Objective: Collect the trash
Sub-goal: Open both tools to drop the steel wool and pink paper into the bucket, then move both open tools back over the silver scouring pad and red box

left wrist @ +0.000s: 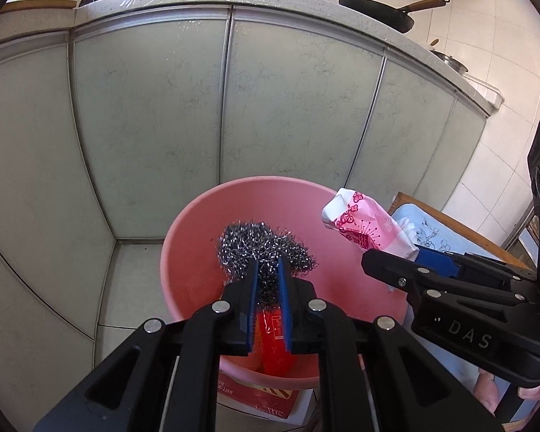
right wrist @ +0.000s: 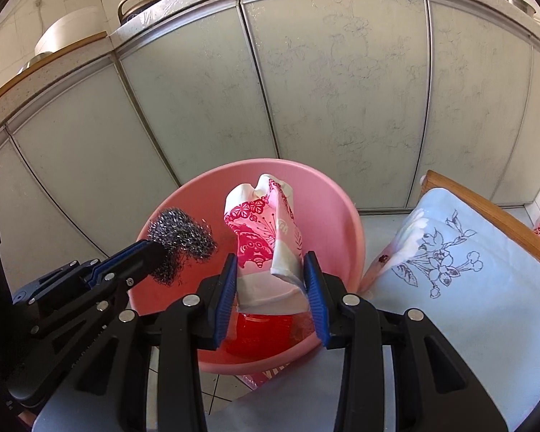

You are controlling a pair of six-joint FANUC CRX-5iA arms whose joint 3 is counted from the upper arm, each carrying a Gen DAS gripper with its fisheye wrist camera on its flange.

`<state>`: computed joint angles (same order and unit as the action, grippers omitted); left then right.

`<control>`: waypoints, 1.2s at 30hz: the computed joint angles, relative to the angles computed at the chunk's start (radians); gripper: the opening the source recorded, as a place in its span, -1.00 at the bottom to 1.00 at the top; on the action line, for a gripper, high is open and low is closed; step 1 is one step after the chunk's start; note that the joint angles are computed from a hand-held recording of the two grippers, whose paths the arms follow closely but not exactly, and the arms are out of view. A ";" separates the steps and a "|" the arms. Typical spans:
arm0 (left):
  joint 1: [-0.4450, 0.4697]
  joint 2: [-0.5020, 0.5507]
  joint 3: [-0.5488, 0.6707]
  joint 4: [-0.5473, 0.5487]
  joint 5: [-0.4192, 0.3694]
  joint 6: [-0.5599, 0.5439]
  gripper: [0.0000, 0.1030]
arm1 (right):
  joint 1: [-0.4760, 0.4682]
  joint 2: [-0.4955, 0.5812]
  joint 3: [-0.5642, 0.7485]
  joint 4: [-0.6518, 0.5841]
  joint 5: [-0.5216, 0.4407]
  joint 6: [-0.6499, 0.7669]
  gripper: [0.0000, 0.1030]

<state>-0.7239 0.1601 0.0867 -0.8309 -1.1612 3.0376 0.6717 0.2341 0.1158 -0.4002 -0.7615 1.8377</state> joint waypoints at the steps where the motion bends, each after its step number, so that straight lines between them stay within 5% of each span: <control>1: 0.001 0.002 0.002 0.001 -0.004 0.001 -0.76 | 0.004 0.002 0.000 0.011 0.002 -0.011 -0.25; 13: -0.007 0.009 0.018 -0.001 -0.030 0.008 -0.26 | 0.003 -0.003 -0.008 0.016 -0.006 -0.021 -0.25; 36: -0.115 -0.011 0.085 -0.073 -0.125 -0.019 -0.23 | -0.040 -0.187 -0.143 0.001 0.003 0.019 -0.25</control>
<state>-0.8391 0.1486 0.1720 -0.9042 -1.2858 3.0189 0.6313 0.0473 -0.0269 -0.3996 -0.7582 1.8562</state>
